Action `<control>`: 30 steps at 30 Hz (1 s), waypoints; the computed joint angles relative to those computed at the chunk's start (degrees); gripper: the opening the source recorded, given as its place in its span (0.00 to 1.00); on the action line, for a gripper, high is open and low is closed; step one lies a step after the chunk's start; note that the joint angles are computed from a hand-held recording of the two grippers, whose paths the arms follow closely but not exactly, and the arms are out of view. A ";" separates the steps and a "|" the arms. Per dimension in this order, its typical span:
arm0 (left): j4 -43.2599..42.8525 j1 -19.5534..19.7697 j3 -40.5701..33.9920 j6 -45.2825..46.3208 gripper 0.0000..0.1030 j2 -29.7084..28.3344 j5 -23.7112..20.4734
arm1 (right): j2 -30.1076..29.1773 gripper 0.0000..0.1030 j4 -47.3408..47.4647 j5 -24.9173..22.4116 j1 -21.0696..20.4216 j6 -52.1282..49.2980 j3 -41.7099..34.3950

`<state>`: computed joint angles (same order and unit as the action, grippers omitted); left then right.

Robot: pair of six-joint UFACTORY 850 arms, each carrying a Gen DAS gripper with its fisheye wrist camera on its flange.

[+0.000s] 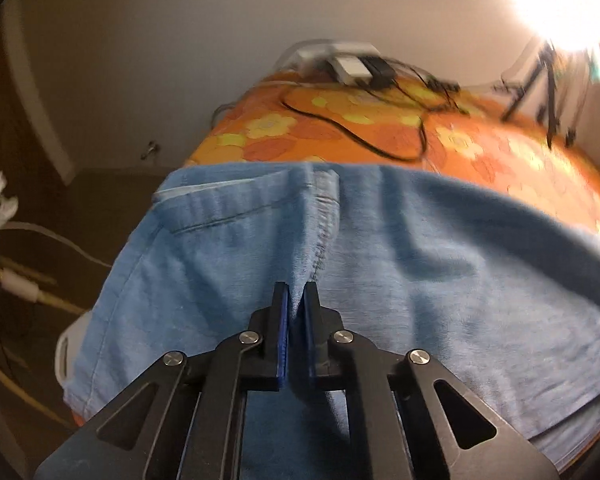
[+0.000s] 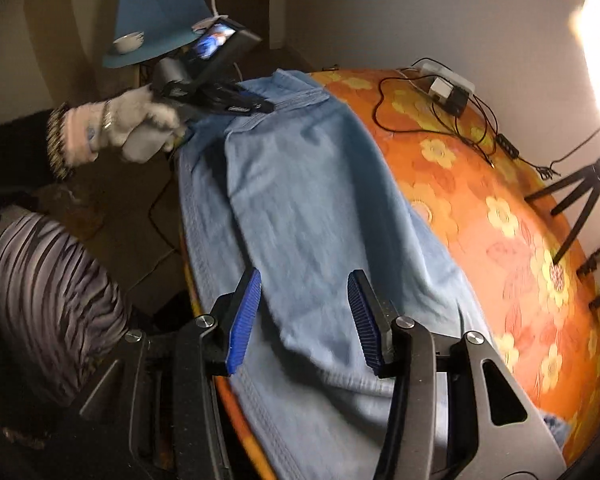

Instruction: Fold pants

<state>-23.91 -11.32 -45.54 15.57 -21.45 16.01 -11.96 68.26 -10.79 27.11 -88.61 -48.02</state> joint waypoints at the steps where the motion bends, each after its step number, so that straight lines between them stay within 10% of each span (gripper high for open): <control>1: 4.54 0.72 1.13 -6.00 0.05 0.93 0.98 | -0.77 0.46 0.98 -0.06 -0.16 -0.78 -0.74; 9: 33.02 9.79 11.33 -49.73 0.05 6.50 11.82 | -6.79 0.46 0.70 -0.81 0.82 -0.54 -6.45; 20: 39.91 13.58 14.26 -57.31 0.08 6.46 16.21 | -19.70 0.46 -13.28 -5.40 2.05 17.22 -25.20; 23: 45.90 15.59 14.89 -62.41 0.36 6.13 18.63 | -24.81 0.46 -17.52 -7.89 1.89 24.25 -32.21; 30: 58.43 21.39 15.61 -74.30 0.48 5.46 26.01 | -31.73 0.46 -11.29 -16.80 3.09 20.40 -39.95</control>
